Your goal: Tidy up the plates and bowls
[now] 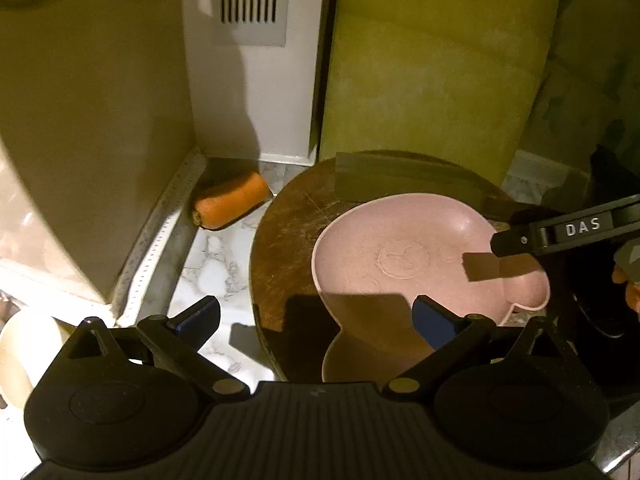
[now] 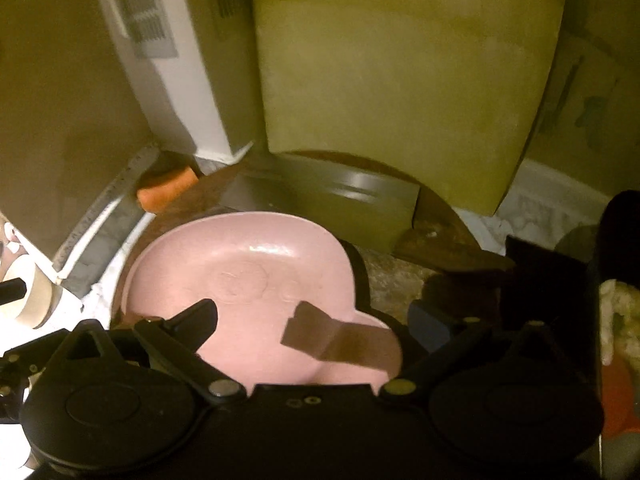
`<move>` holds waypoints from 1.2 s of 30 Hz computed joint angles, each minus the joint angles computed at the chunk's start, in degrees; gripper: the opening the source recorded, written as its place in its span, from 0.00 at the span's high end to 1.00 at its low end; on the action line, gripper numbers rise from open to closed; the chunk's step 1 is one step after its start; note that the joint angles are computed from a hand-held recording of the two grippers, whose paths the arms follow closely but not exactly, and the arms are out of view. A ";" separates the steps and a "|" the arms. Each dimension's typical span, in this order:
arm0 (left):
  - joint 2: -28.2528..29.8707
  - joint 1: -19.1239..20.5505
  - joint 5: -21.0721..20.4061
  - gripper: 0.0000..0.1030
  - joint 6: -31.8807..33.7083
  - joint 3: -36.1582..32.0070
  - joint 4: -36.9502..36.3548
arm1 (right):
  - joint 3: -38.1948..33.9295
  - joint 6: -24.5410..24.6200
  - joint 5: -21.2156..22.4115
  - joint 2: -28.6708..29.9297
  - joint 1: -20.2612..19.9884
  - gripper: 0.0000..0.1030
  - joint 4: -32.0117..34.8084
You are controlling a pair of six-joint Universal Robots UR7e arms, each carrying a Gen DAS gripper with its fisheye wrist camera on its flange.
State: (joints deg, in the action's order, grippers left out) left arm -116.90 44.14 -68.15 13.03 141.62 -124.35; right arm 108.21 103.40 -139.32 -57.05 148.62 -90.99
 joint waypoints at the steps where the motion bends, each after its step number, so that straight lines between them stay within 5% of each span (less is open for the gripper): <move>1: 1.31 0.52 -0.14 0.01 -0.06 -0.09 -0.41 | 0.83 -0.18 0.28 -0.64 -0.43 0.05 -0.80; 12: 10.16 4.94 -1.33 0.10 -1.29 -0.95 -3.01 | 9.05 -4.56 2.71 -5.84 -4.73 0.26 -11.73; 15: 11.95 6.14 -2.02 0.39 -1.46 -1.67 -3.58 | 10.00 -5.55 3.00 -6.26 -5.52 0.32 -13.49; 18: 12.61 6.61 -2.94 0.44 -1.77 -2.03 -4.13 | 10.71 -6.35 3.55 -6.51 -6.07 0.44 -14.90; 25: 12.87 6.38 -4.49 0.85 -2.55 -2.34 -3.03 | 12.10 -6.86 3.32 -7.26 -6.27 0.59 -16.94; 29: 11.78 5.14 -3.75 0.86 -2.82 -1.59 -2.69 | 12.01 -6.16 2.38 -7.43 -5.39 0.74 -16.85; 31: 11.40 4.80 -3.27 0.86 -3.60 -1.62 -2.05 | 11.40 -6.53 2.05 -7.22 -4.84 0.94 -17.23; 36: 9.03 4.77 -2.83 0.87 -4.21 -2.28 0.50 | 7.98 -5.10 2.44 -4.73 -4.32 0.94 -11.82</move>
